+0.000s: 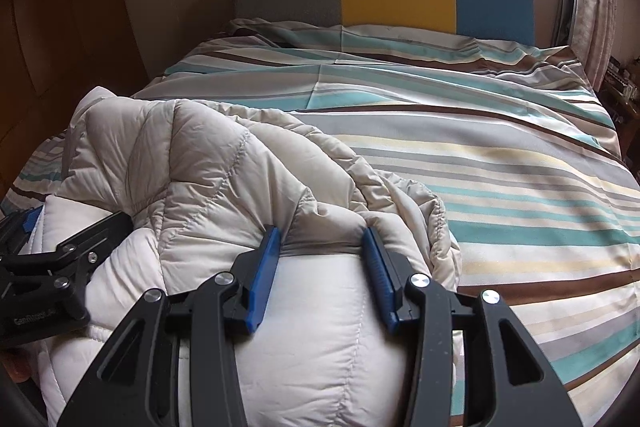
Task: Fold large clothes
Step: 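Open both tools and pull them back from the folded jacket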
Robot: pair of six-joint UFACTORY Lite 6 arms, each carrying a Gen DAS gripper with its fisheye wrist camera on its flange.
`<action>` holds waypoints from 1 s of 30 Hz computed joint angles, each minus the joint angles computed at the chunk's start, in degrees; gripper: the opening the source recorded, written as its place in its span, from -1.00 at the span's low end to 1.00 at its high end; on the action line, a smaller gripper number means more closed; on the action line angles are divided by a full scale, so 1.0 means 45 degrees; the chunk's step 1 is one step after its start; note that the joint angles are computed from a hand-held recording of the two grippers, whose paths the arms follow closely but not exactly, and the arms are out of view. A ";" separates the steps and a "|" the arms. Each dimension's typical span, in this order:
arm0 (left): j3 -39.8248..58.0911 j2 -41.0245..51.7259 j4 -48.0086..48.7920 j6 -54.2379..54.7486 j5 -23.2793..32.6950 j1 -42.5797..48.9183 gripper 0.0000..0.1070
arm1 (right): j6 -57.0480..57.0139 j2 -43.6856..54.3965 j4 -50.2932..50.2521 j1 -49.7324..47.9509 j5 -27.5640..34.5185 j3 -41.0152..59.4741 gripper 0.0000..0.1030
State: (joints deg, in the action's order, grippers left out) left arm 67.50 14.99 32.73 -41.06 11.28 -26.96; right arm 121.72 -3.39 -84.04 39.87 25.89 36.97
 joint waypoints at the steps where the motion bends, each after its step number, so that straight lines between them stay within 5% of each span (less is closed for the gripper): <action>1: -0.0396 -0.0524 -0.0226 0.0120 0.0133 -0.0087 0.87 | -0.0344 -0.0138 0.0451 0.0315 0.0406 -0.0001 -0.15; 4: -0.1407 -0.1839 -0.2328 0.1757 0.0127 -0.0041 0.87 | -0.1060 -0.1047 0.1526 0.1173 0.1387 -0.0297 -0.07; 6: -0.2465 -0.3073 -0.1543 0.0912 0.0094 -0.0152 0.87 | -0.1305 -0.1872 0.2135 0.1738 0.1884 -0.0570 0.16; 13: -0.5282 -0.6765 0.3504 -0.4693 0.1864 -0.1595 0.87 | -0.1589 -0.4275 0.4815 0.5306 0.4864 -0.1014 0.39; 19: -0.7436 -1.0274 0.1770 -0.3395 0.3370 -0.2176 0.87 | 0.0021 -0.4615 0.6352 0.9680 0.8253 -0.0473 0.60; 30: -0.8933 -1.6383 0.1476 -0.4325 0.9221 -0.5392 0.87 | 0.2988 -0.2170 0.8231 1.5805 1.2980 0.2375 0.88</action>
State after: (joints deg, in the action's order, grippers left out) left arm 27.30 -58.73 39.37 -60.52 52.78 -51.22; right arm 135.17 -13.15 -47.00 111.00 84.30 47.65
